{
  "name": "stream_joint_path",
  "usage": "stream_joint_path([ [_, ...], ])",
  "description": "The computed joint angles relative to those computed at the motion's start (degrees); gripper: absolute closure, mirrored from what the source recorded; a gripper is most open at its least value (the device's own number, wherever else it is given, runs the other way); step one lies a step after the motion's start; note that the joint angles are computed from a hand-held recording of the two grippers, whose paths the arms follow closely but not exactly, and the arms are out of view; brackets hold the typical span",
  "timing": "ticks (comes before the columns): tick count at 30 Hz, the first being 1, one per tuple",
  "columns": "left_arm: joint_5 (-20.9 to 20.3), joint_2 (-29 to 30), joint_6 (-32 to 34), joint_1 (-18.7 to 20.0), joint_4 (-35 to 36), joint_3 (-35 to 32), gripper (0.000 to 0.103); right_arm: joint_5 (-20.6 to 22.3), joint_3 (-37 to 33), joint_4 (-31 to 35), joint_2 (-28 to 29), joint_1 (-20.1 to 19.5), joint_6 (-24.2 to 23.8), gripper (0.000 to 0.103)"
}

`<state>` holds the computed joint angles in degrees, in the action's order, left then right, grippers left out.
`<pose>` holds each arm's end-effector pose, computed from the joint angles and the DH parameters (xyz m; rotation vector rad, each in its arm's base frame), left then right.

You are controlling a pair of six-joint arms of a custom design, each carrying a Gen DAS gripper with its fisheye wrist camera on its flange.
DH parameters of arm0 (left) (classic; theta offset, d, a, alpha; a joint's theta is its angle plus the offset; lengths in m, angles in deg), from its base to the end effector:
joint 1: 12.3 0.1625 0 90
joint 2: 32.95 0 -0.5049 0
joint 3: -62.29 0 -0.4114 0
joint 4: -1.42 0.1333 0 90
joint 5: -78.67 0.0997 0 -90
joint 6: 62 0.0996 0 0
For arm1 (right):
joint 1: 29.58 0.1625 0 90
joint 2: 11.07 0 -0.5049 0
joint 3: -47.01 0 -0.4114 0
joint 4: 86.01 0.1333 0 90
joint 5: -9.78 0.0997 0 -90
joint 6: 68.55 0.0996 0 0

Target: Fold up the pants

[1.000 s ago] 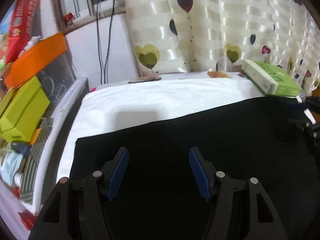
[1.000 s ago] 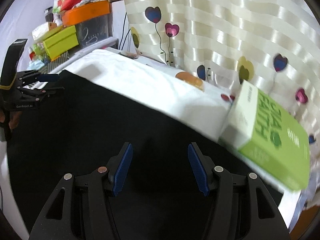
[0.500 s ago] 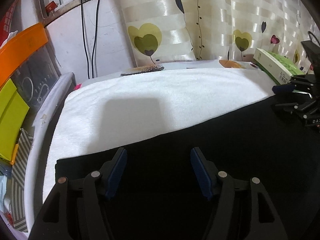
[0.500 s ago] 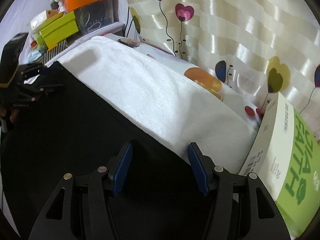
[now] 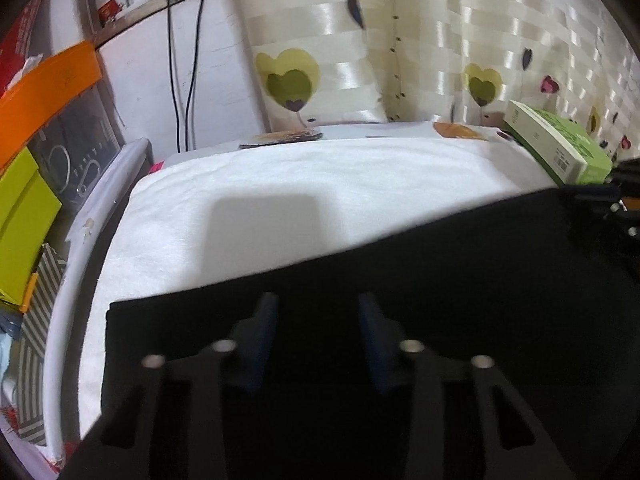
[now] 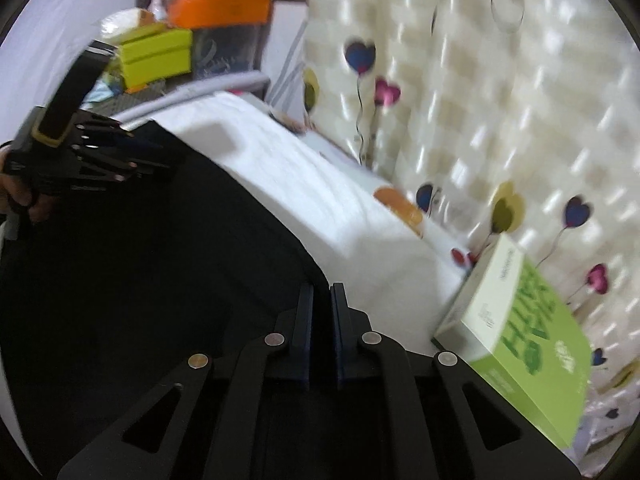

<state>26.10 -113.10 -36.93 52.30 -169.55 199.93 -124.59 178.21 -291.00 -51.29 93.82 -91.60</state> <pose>-0.0095 -0.4720 0.2802 0.8867 2.2850 -0.5105 0.3276 -0.3812 0.0527 0.9301 -2.1628 0.5830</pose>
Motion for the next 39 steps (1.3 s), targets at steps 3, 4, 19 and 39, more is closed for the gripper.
stream_joint_path([
  [3,-1.7,-4.0,-1.9,-1.4,1.2,1.8,0.068,-1.1,2.8,-1.3,-0.7,4.0,2.1,0.096],
  [4,-2.5,-5.9,-3.2,-1.8,2.0,2.5,0.068,-2.0,3.8,-1.6,-0.6,5.9,3.2,0.096],
  [19,-17.5,-36.7,-21.0,0.8,18.0,10.1,0.044,-3.6,13.4,0.2,8.9,21.1,35.9,0.097],
  [39,1.3,-25.7,-26.2,-8.5,17.7,8.6,0.041,-14.2,22.7,-3.5,6.6,25.9,65.6,0.063],
])
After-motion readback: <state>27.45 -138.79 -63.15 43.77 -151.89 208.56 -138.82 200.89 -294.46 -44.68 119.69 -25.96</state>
